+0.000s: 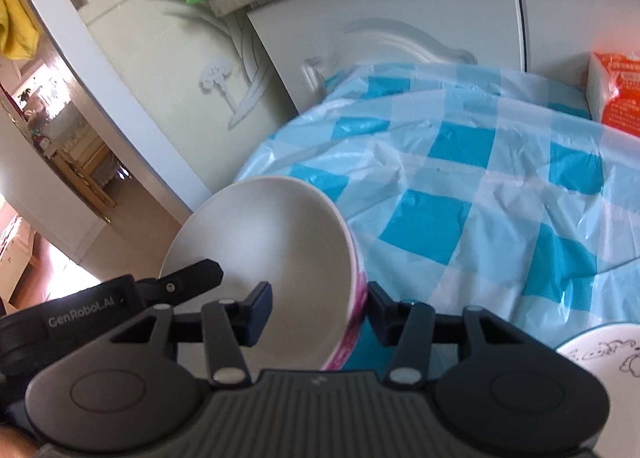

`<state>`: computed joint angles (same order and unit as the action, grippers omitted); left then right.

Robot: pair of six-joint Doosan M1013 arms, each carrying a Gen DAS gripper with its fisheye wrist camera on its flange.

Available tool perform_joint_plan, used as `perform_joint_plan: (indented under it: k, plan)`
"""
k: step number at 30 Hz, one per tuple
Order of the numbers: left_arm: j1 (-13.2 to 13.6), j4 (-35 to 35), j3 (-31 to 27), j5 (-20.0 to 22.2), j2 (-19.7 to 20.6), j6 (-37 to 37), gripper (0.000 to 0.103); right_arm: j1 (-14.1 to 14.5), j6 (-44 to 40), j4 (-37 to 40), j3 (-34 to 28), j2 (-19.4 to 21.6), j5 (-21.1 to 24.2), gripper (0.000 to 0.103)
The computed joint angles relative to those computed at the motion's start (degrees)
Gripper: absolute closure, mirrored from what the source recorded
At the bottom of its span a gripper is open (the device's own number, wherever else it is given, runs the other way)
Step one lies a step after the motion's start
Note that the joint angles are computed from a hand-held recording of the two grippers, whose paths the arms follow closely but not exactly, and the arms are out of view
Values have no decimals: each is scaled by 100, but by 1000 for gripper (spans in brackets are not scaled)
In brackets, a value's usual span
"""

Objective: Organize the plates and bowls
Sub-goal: 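Carry the pink-flower bowl with both grippers toward the plate stack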

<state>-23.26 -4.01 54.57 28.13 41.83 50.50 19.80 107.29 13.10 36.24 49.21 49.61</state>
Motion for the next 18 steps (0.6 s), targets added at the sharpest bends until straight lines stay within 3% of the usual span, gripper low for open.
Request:
perform_joint_plan:
  k: [10, 18]
  plan:
    - [30, -1424, 379, -701, -240, 1092, 80, 41, 214, -343, 948, -636, -1109, 53]
    - [-40, -3099, 661, -1028, -460, 2970, 80, 36, 766, -731, 1856, -1225, -1773, 56]
